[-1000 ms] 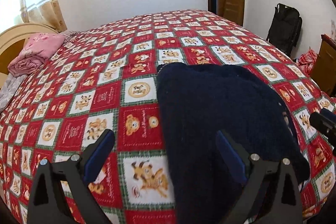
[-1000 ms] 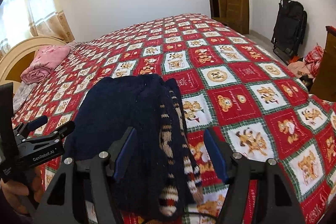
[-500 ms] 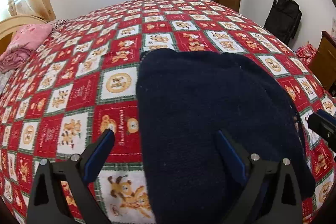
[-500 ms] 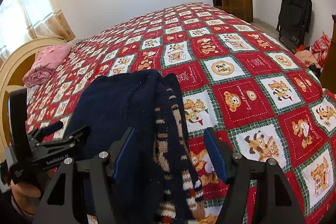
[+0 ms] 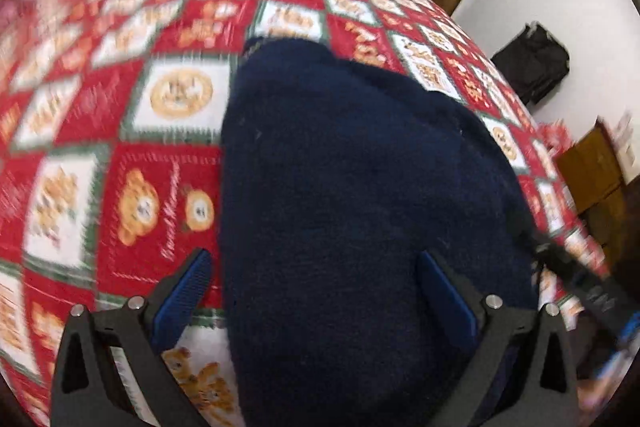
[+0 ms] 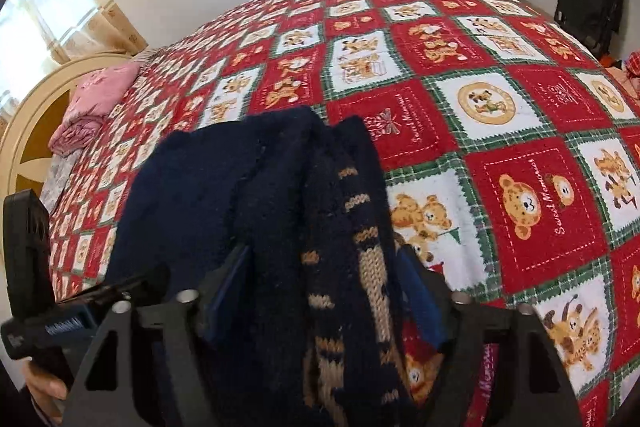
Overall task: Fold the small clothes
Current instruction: 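Grasp the tan-patterned sweater edge with the right gripper while the left gripper grasps the navy body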
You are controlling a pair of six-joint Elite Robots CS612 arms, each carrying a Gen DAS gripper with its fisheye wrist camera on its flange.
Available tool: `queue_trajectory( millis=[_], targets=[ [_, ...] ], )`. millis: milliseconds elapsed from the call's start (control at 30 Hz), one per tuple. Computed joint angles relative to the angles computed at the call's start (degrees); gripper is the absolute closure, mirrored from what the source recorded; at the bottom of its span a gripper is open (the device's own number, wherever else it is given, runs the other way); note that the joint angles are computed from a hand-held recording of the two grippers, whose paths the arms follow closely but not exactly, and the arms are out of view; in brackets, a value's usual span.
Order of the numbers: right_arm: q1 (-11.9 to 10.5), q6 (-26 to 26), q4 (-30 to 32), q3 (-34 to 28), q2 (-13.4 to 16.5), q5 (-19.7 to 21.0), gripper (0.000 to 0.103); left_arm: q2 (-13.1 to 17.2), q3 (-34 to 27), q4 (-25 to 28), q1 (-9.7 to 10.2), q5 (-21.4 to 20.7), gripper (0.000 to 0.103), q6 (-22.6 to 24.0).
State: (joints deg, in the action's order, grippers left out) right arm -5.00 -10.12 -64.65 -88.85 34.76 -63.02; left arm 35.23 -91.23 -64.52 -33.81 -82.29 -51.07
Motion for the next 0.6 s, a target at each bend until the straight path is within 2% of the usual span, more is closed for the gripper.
queue_trajectory(
  millis=[67,200,300,433,500,600],
  targets=[
    [-0.34,0.95,0.64,0.15,0.17,1.55,0.019,0.46,-0.09,-1.50,0.69,-2.50,0.000,-2.79],
    [-1.18,2.64,2.43,0.83,0.37,6.35,0.019,-0.37,1.09,-0.42,-0.15,-0.09,0.000,-0.58],
    [-1.85,1.41,5.07,1.82,-0.18,11.11,0.019,0.04,0.92,-1.54,-0.47,1.02,0.000,-0.40],
    [-3.03,1.71,5.96,2.30,0.26,17.38,0.019,0.97,0.18,-4.10,0.06,-0.67,0.000,0.98],
    [-2.75,0.71,5.77,2.59,0.23,16.71,0.019,1.41,-0.28,-4.91,0.16,-1.10,0.000,1.31],
    [-1.88,-1.22,4.51,2.68,0.13,14.45,0.013,1.05,0.33,-4.64,0.17,-0.47,0.000,1.96]
  ],
)
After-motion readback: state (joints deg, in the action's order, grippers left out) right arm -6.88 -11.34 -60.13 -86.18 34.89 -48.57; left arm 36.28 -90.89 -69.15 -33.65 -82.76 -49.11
